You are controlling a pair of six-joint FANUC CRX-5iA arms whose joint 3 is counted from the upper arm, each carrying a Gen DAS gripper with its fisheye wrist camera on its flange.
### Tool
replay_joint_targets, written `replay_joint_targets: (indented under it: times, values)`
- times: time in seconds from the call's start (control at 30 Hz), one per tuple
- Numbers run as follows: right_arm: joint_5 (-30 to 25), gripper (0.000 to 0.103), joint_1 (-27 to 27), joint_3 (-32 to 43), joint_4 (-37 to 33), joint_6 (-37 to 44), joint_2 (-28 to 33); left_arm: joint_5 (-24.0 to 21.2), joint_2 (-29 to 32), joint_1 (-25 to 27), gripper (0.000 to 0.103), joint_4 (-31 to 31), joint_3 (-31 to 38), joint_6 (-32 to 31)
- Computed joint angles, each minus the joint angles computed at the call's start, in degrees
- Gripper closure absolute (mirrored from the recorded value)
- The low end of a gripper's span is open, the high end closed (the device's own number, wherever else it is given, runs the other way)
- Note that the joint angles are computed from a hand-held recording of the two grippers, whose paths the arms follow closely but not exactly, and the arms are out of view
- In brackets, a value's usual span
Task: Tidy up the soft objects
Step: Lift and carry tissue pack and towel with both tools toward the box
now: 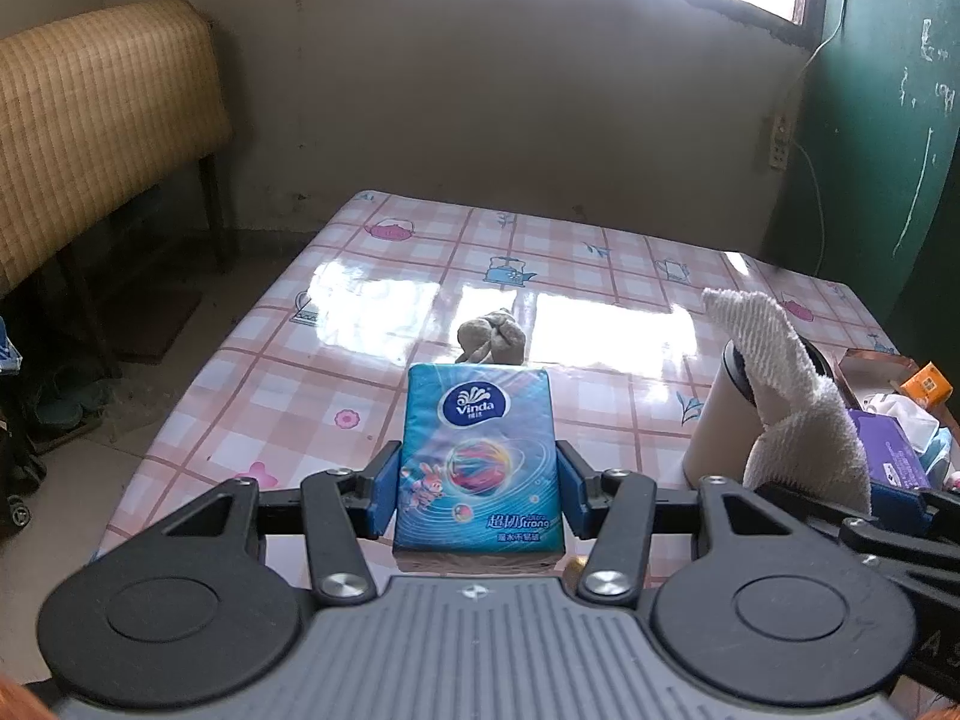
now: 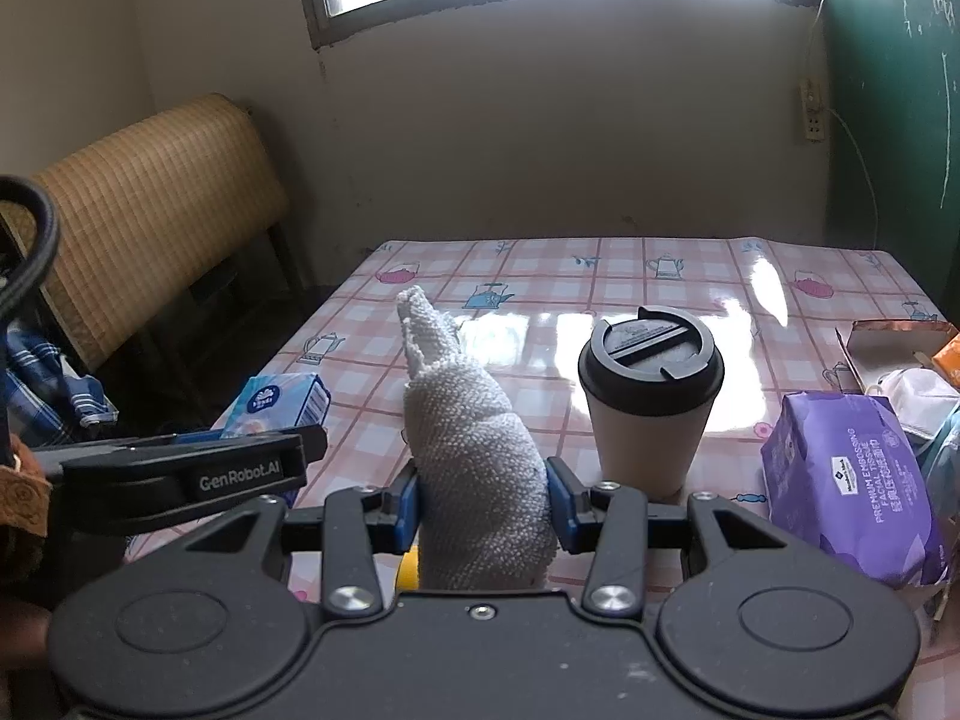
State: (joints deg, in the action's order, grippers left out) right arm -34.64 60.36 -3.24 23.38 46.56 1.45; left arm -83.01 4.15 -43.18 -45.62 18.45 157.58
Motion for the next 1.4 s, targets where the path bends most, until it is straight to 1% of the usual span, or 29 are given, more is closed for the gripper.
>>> replay_joint_targets:
  times: [0.63, 1.4]
  values:
    - [0.24, 0.052, -2.06, 0.86, 2.64, -1.59, -0.17, 1.51, 1.78, 0.38, 0.049, 0.64, 2.77, -4.41]
    - [0.35, 0.052, -5.97, 1.18, 4.31, -2.32, -0.58, 5.2, 6.19, 1.18, 0.049, 3.05, 8.22, -9.08]
